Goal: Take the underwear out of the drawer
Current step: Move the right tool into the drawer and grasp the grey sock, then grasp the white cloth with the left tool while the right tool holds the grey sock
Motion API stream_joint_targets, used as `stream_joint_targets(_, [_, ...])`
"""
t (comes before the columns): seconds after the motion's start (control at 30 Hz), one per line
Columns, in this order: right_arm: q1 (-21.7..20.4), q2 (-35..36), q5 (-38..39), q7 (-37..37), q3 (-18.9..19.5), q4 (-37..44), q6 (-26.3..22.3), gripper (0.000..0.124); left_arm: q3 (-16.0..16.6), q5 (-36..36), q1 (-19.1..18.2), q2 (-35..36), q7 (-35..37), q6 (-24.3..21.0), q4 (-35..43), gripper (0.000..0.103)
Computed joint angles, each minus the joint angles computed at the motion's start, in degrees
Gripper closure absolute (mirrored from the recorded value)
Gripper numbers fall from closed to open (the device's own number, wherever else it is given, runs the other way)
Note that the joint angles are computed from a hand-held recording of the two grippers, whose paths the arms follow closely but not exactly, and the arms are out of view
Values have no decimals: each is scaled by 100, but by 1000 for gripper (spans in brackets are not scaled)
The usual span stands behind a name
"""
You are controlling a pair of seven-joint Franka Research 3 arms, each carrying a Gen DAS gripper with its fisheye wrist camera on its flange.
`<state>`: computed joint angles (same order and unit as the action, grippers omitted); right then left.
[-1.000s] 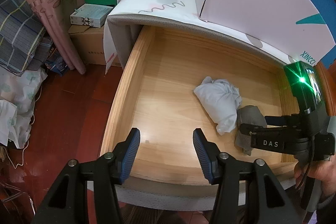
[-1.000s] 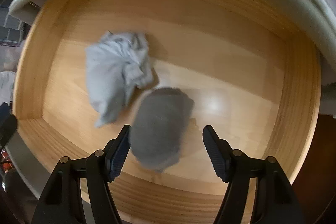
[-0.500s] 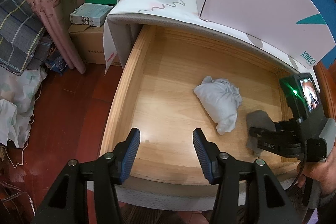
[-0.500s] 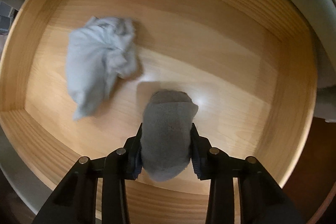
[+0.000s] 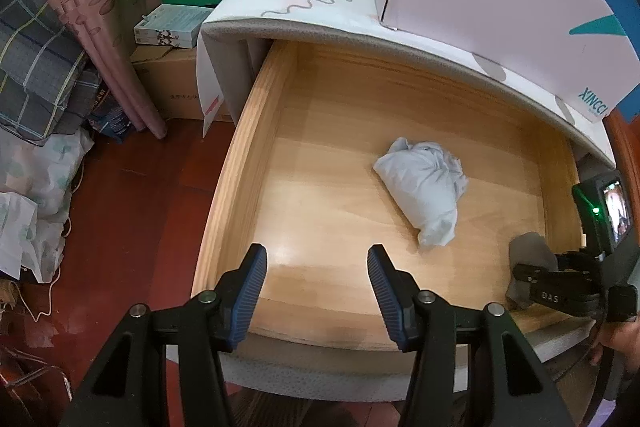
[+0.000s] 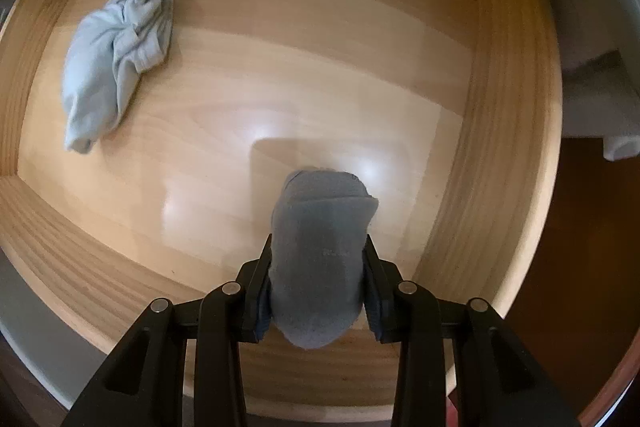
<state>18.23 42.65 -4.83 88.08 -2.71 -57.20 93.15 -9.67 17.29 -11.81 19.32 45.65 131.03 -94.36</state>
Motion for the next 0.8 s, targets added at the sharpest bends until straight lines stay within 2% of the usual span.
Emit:
stream_joint_targets(0.23, [-78,-289,-56,-6,-42,-500,18,91,-45,-158,6,193,206,-416,290,49])
stream_joint_targets(0.43, [40,-1055,-157,120,42,-1750,602,92,-68,-284,2,339,441,-636,490,49])
stream_joint_targets(0.53, [234,-846,-270,319,102,-1412,437,92,-114,-411,7,537,742,-878,782,49])
stream_joint_targets(0.6, [237,-932,-298,308,101,-1521,380,92,-137,-473,-15,666,894,-979,963,49])
stream_joint_targets(0.8, [197,-814,-258,248,101,-1424,502,92,-158,-601,-154,1194,1221,-1100,1697,49])
